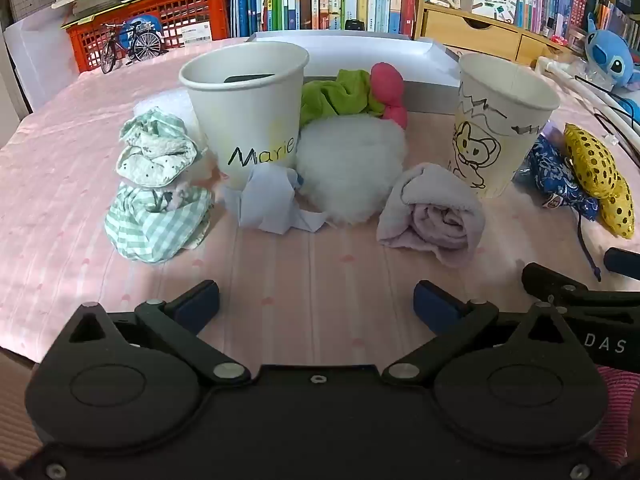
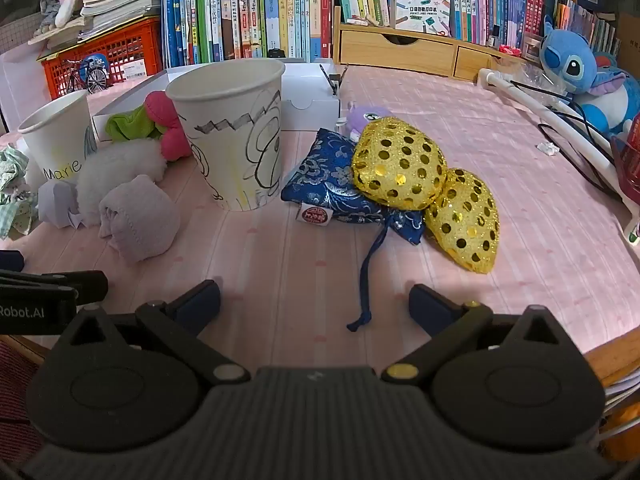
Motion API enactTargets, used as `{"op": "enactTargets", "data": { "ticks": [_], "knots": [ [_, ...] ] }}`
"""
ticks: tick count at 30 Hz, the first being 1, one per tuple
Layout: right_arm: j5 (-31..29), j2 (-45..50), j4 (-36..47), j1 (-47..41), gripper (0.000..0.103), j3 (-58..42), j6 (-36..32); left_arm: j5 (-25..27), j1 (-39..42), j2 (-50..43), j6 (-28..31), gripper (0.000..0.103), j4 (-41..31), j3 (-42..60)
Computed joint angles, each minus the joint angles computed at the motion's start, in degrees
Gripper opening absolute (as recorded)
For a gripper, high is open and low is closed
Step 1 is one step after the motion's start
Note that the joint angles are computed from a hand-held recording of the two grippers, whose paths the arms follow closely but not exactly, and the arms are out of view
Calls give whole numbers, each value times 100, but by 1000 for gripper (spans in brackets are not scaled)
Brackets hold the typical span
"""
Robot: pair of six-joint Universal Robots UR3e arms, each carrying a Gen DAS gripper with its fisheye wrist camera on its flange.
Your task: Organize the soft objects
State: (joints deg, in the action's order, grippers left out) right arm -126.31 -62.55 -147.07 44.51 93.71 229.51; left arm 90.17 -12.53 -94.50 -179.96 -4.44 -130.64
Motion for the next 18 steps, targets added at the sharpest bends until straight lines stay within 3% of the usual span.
{"op": "enactTargets", "data": {
  "ticks": [18],
  "knots": [
    [2,14,17,-1,103,-26,0,10,-5,8,4,103,-52,18]
  ]
}}
